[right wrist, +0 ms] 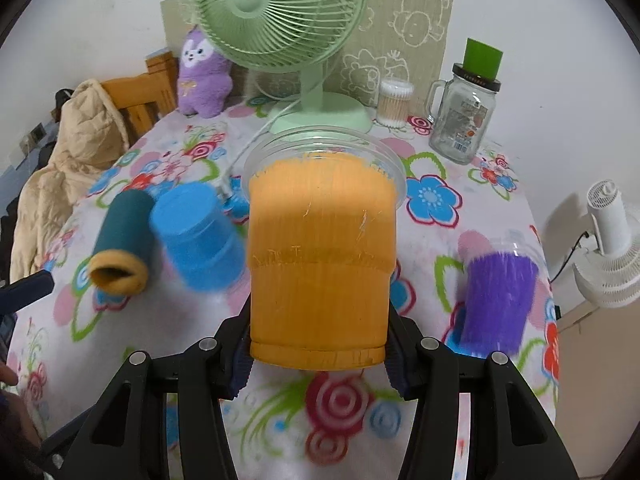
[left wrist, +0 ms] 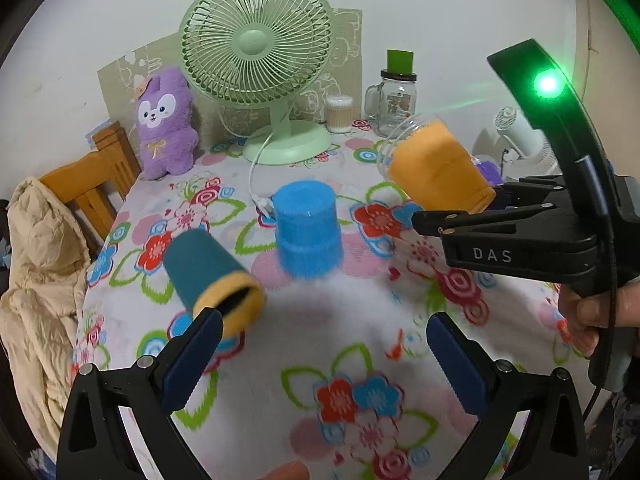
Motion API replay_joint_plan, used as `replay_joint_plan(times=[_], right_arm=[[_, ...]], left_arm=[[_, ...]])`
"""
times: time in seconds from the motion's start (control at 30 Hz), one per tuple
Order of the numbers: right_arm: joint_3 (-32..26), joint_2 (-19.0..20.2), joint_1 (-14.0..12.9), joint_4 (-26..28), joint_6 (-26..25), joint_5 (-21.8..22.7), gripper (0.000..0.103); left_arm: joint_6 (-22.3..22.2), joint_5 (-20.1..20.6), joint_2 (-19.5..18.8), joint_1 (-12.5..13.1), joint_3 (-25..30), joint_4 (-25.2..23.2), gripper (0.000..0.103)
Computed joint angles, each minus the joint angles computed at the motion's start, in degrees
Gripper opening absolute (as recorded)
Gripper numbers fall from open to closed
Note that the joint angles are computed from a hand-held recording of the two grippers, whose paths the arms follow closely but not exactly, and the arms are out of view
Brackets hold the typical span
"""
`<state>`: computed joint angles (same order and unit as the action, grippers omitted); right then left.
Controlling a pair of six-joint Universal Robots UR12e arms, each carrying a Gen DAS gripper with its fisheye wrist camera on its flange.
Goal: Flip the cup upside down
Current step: 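Lift the orange cup with the right gripper and rotate it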
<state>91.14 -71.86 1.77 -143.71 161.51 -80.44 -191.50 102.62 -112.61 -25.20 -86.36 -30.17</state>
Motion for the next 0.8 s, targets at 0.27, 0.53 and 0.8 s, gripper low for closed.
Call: replay_joint_plan(times=[0.27, 0.53, 0.8], right_arm=[[6.7, -5.2, 0.4, 0.2, -0.8, 0.0, 0.056], [11.9, -8.6, 0.5, 1.0, 2.0, -0.3, 0.056], [14.9, -9.7, 0.7, 3.0, 6.2, -2.4, 0.057]], left_arm=[[-3.4, -1.3, 3.1, -1.1, -5.3, 1.1, 0.103], [-6.7, -1.3, 5.8, -2.1, -10.1, 4.2, 0.103], [-10.3, -1.5, 7.5, -2.7, -13.5, 3.6, 0.103]])
